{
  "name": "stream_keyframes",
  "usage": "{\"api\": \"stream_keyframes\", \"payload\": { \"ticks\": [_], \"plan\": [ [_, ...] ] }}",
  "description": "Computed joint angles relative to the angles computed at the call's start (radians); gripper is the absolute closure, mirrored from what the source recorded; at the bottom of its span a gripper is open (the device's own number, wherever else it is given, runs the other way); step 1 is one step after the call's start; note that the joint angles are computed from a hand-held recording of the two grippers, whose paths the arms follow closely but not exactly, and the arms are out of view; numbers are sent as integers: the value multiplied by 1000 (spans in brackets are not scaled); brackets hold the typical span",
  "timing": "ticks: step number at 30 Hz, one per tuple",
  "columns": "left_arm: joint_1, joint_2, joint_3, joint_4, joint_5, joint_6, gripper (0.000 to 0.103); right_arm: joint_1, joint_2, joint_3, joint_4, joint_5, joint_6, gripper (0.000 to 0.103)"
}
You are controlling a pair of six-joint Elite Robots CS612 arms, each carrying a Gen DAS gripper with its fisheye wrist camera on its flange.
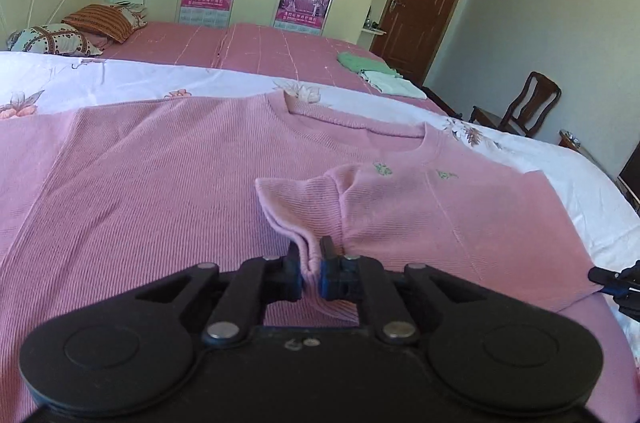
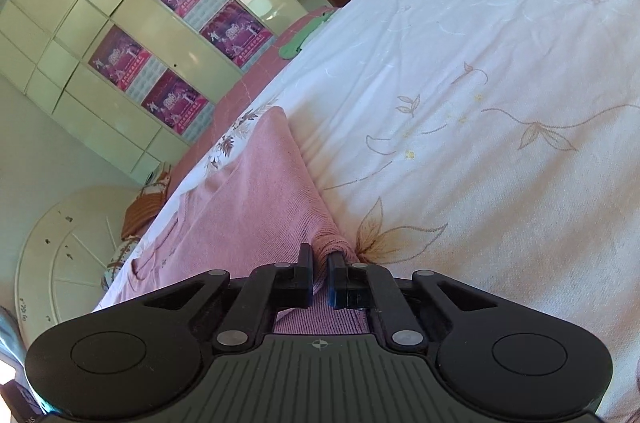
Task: Fold small clothes
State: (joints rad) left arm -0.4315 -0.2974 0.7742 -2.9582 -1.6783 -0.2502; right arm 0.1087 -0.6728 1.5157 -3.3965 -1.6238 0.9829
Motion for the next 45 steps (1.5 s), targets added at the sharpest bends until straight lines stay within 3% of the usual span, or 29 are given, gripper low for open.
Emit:
{"api": "stream_keyframes", "payload": {
  "ticks": [3,7,9,11,13,15,17,18,19,20,22,23,25,27,29,32,33,34,36,40,42,45],
  "plan": [
    [2,-8,15,-7,-11,-21,92,-4,-1,1,0,13,-21,97],
    [5,-27,48,-30,34,-50,62,-13,-21,19,14,61,-48,96],
    [10,-27,49,-65,60,-45,57,-8,-47,50,1,43,-113,90],
    [19,-3,-13,-14,27,-46,57,-2,-67,72,-31,-17,-196,90],
    [27,41,-118,85,-45,-52,56,-15,-64,54,-28,-11,-233,90],
    [24,80,-208,176,-57,-35,58,-34,-42,1,16,18,-239,89],
    [10,103,-259,241,-12,27,62,-44,-8,-65,48,26,-247,63],
    [2,106,-264,247,22,54,66,-46,9,-97,63,18,-252,37],
    [-6,108,-267,249,58,81,74,-50,31,-135,70,29,-265,36],
    [-11,107,-265,244,86,91,76,-53,47,-166,85,39,-281,37],
    [-15,109,-260,229,111,77,78,-51,76,-225,124,35,-341,62],
    [-16,110,-258,221,117,70,78,-50,89,-252,152,36,-363,82],
    [-18,108,-246,197,128,67,76,-52,119,-303,191,59,-408,91],
    [-21,104,-232,178,147,84,74,-57,141,-340,259,73,-476,94],
    [-24,95,-215,167,186,94,72,-53,157,-365,321,34,-541,98],
    [-44,70,-172,106,369,82,68,-49,147,-356,313,-8,-544,98],
    [-48,67,-162,62,382,87,63,-47,143,-345,273,-15,-557,98],
    [-48,67,-165,45,356,83,57,-49,139,-333,222,-2,-570,98],
    [-53,81,-207,76,276,109,54,-47,144,-351,216,8,-618,98],
    [-70,142,-336,218,171,170,43,-45,180,-443,377,-2,-639,98],
    [-77,154,-358,260,188,166,43,-47,189,-450,415,1,-629,98],
    [-79,110,-255,178,197,160,43,-48,166,-387,345,16,-629,98]
  ]
}}
